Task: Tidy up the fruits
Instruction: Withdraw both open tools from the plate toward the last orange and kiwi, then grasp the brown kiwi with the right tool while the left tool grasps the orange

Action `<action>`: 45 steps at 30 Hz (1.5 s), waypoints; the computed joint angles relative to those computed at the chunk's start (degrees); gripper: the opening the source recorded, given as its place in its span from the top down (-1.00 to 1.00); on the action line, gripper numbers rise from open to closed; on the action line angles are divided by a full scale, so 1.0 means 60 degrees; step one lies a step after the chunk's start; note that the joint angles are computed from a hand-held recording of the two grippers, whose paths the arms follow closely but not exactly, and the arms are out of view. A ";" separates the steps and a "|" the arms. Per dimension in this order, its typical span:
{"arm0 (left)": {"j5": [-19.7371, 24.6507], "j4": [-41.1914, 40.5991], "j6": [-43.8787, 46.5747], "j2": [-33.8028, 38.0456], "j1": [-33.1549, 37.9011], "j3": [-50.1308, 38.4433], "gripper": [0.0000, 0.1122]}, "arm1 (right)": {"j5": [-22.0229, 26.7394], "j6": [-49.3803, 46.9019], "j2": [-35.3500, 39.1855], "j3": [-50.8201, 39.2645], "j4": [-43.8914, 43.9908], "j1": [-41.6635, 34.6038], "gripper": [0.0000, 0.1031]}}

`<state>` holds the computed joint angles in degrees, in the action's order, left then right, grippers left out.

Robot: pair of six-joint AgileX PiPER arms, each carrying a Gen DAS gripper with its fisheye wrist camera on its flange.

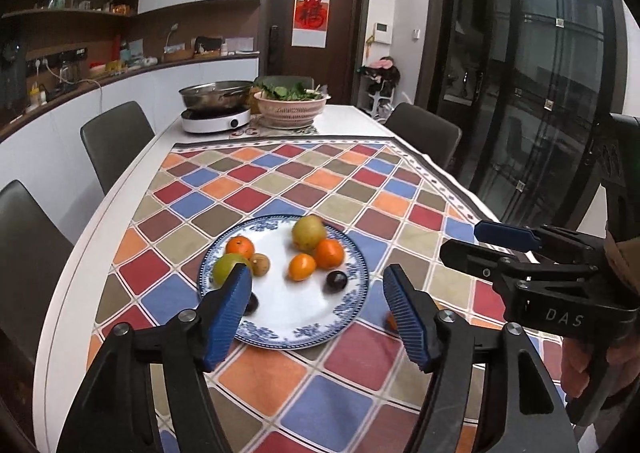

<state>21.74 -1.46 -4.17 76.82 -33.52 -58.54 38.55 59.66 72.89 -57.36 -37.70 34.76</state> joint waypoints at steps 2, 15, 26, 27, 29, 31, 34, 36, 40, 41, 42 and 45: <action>-0.0024 0.0485 -0.0587 -0.0182 -0.0255 0.0128 -0.25 | 0.0232 0.0278 -0.0257 0.0149 -0.0266 0.0167 -0.13; 0.0031 0.4933 -0.5257 -0.0332 -0.2196 0.0690 -0.35 | 0.1382 0.1101 -0.1903 0.1474 -0.1296 0.0765 -0.13; -0.0294 0.5629 -0.5568 0.0429 -0.2716 0.0707 -0.35 | 0.1012 -0.0198 -0.2375 0.2439 -0.0713 0.0260 -0.13; -0.0389 0.5707 -0.5560 0.0538 -0.2737 0.0702 -0.35 | 0.0913 -0.0437 -0.2374 0.2503 -0.0619 0.0152 -0.13; -0.0569 0.5585 -0.5273 0.0714 -0.2709 0.0701 -0.35 | 0.0713 -0.0814 -0.2310 0.2599 -0.0484 -0.0011 -0.13; -0.0769 0.5178 -0.4637 0.0954 -0.2613 0.0675 -0.35 | 0.0405 -0.1356 -0.2206 0.2684 -0.0232 -0.0273 -0.13; -0.0962 0.4154 -0.3329 0.1349 -0.2415 0.0513 -0.35 | -0.0014 -0.1896 -0.1994 0.2820 0.0006 -0.0526 -0.13; -0.1074 0.2867 -0.1858 0.1630 -0.2216 0.0330 -0.35 | -0.0344 -0.2194 -0.1829 0.2952 0.0150 -0.0710 -0.13; -0.1185 0.1548 0.0099 0.2143 -0.2060 -0.0030 -0.31 | -0.1050 -0.2831 -0.1537 0.3208 0.0596 -0.1111 -0.13; -0.1210 0.1173 0.0626 0.2241 -0.2017 -0.0077 -0.30 | -0.1205 -0.2982 -0.1464 0.3244 0.0673 -0.1194 -0.13; -0.1195 0.0629 0.1381 0.2417 -0.1951 -0.0190 -0.28 | -0.1392 -0.3174 -0.1363 0.3281 0.0755 -0.1299 -0.13; -0.1100 -0.0547 0.2987 0.2770 -0.1806 -0.0385 -0.19 | -0.1767 -0.3539 -0.1101 0.3314 0.0879 -0.1519 -0.12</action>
<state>15.14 -4.75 13.76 93.44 -44.36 -60.85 27.94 38.43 66.29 -37.47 -32.43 25.64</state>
